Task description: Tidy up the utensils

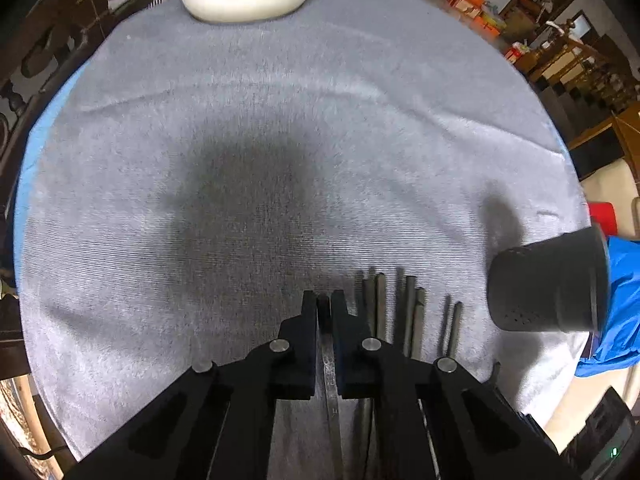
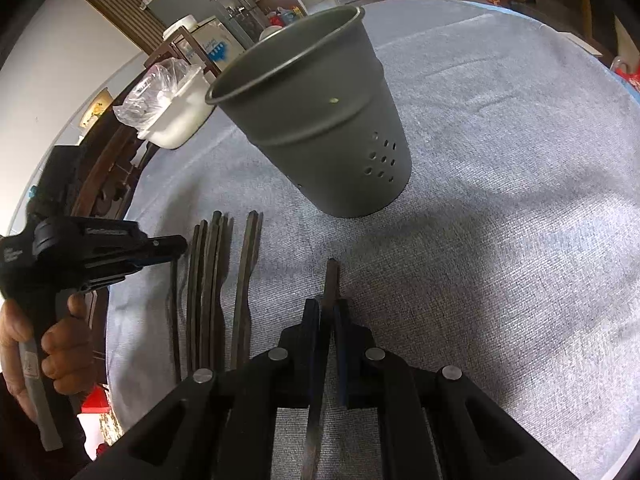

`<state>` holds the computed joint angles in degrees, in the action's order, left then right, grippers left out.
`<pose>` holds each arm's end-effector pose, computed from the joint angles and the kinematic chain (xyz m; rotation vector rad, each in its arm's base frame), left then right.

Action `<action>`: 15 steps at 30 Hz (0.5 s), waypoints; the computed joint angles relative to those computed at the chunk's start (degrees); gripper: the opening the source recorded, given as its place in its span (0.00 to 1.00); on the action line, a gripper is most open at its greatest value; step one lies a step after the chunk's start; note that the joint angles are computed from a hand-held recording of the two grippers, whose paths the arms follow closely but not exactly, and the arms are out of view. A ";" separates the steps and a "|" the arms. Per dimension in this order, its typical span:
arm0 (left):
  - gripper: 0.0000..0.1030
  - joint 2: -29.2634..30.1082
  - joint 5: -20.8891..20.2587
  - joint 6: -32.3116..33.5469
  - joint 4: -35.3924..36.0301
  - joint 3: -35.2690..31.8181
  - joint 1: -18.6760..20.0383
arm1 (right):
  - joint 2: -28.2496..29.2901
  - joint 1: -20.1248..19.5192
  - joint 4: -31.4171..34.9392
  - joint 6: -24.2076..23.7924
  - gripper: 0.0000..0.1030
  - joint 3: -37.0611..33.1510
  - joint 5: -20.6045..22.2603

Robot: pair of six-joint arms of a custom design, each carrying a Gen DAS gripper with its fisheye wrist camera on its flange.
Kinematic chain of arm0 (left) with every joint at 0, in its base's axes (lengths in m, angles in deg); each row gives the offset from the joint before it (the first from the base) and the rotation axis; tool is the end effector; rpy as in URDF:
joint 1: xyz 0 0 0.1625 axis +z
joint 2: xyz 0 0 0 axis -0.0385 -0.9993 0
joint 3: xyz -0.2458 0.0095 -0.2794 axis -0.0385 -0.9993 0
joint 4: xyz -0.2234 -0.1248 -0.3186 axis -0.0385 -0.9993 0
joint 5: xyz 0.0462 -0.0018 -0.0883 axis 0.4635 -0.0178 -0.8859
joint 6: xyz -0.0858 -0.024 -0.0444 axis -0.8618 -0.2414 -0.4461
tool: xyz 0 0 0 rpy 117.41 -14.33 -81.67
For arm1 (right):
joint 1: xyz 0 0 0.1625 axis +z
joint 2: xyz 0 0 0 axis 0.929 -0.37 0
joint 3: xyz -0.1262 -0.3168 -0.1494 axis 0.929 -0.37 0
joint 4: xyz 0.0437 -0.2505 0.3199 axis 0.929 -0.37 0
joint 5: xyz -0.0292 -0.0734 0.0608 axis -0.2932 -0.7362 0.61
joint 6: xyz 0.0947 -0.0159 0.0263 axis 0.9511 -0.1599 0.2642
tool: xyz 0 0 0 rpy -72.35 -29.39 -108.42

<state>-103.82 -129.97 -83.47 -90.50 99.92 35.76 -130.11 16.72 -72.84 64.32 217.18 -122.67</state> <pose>-0.3215 -0.4402 0.0501 -0.2596 2.4864 -0.4906 0.0792 -0.3633 0.2702 0.2268 -2.7882 0.5056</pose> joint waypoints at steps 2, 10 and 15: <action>0.07 -0.73 0.90 -0.39 0.18 0.45 -1.45 | -0.43 -1.32 0.50 0.11 0.09 -0.09 2.08; 0.07 -4.75 3.10 -0.56 -0.28 2.98 -6.92 | -2.71 -3.41 1.59 -0.26 0.08 -0.23 6.24; 0.06 -7.68 2.87 -2.31 -1.26 5.18 -6.95 | -4.75 -3.80 3.24 -0.06 0.07 -0.17 8.46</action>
<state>-111.50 -127.10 -85.78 -91.76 105.10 28.81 -134.86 12.92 -69.60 64.26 217.01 -114.21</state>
